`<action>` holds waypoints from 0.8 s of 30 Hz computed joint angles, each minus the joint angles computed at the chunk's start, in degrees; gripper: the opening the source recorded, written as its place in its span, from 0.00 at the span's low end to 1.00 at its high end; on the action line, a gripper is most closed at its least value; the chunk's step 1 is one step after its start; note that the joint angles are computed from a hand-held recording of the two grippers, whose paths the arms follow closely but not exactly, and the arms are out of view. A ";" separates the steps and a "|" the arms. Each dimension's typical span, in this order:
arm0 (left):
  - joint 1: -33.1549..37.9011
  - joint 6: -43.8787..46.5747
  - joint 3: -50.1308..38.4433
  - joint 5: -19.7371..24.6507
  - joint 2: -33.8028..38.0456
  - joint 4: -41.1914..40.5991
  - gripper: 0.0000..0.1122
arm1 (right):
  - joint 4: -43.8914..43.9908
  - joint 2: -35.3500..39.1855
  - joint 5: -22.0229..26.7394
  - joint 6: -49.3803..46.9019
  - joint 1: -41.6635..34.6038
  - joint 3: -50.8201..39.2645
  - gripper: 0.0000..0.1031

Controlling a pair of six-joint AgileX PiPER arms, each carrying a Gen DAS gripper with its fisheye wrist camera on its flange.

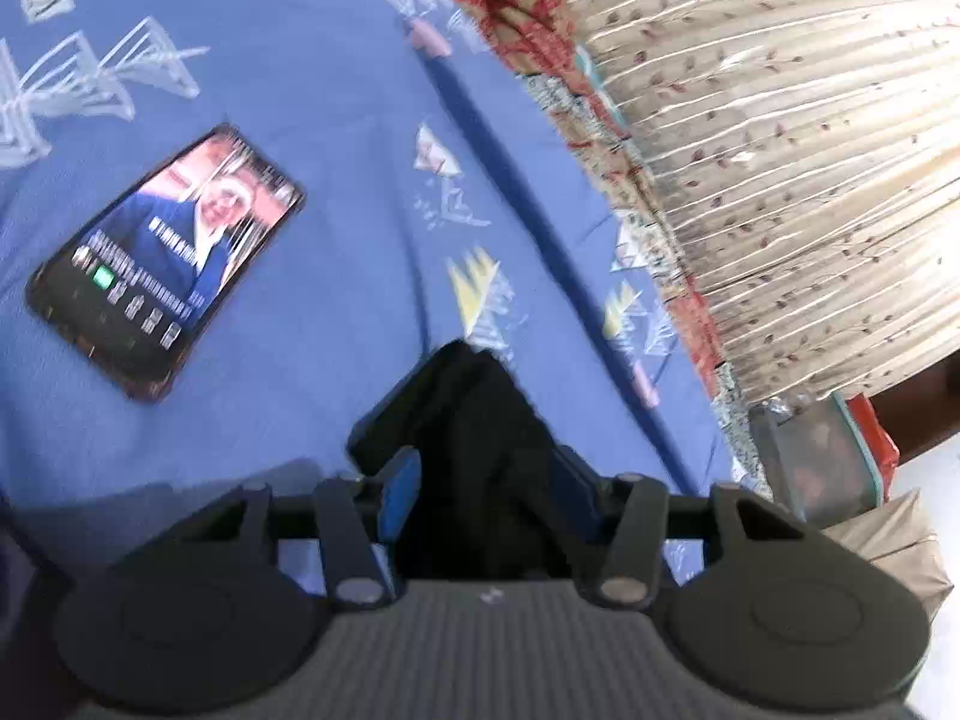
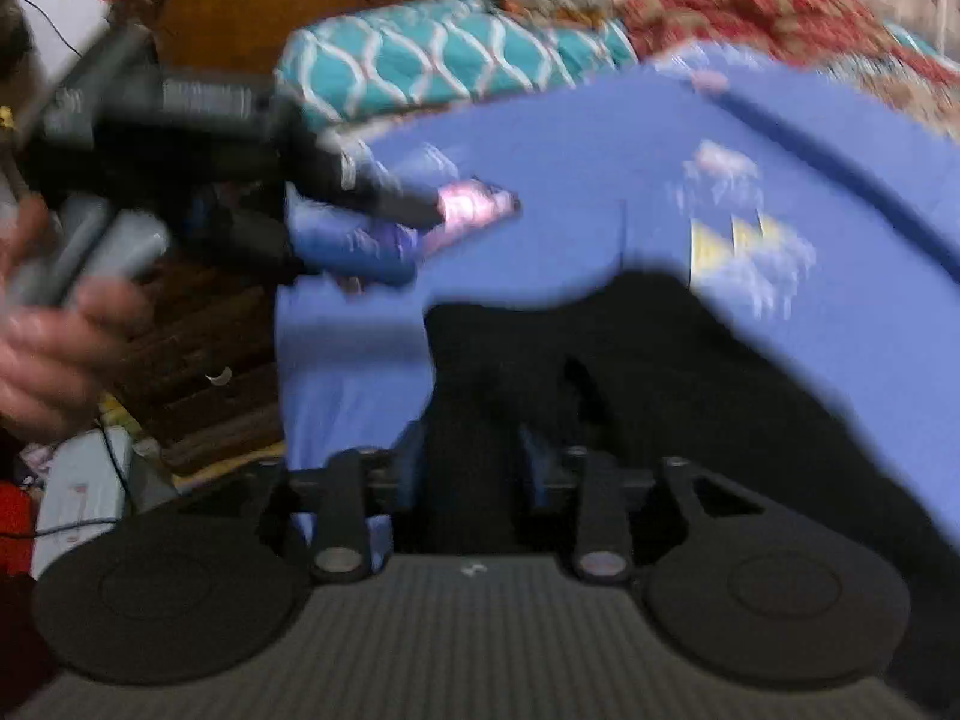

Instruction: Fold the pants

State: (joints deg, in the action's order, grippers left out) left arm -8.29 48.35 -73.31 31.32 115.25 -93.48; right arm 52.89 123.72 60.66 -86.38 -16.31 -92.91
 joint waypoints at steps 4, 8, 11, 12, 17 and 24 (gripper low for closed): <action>-1.75 -5.25 -2.93 -0.49 1.47 5.82 0.47 | 5.54 -2.74 0.10 1.19 -5.01 4.15 0.45; -4.75 -13.20 -8.15 -1.81 3.28 14.75 0.57 | 8.21 -5.10 -1.37 5.26 -12.51 6.07 0.45; -6.58 -19.65 -12.01 -3.00 4.40 21.64 0.64 | 10.67 -6.39 -3.64 9.60 -21.04 8.62 0.44; -7.10 -22.38 -13.55 -3.18 5.01 24.65 0.65 | 11.25 -6.44 -4.28 12.00 -24.57 8.98 0.44; -8.79 -36.34 -21.28 -1.30 8.51 39.26 0.41 | 13.69 -6.53 -14.05 23.13 -40.69 9.97 0.43; -9.28 -50.89 -26.92 2.05 10.61 50.94 0.13 | 6.30 1.28 -29.32 48.82 -51.01 -1.79 0.45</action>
State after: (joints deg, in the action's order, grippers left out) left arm -17.58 -2.53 -100.23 33.37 125.86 -42.54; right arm 59.19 125.00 31.34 -37.56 -67.32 -94.70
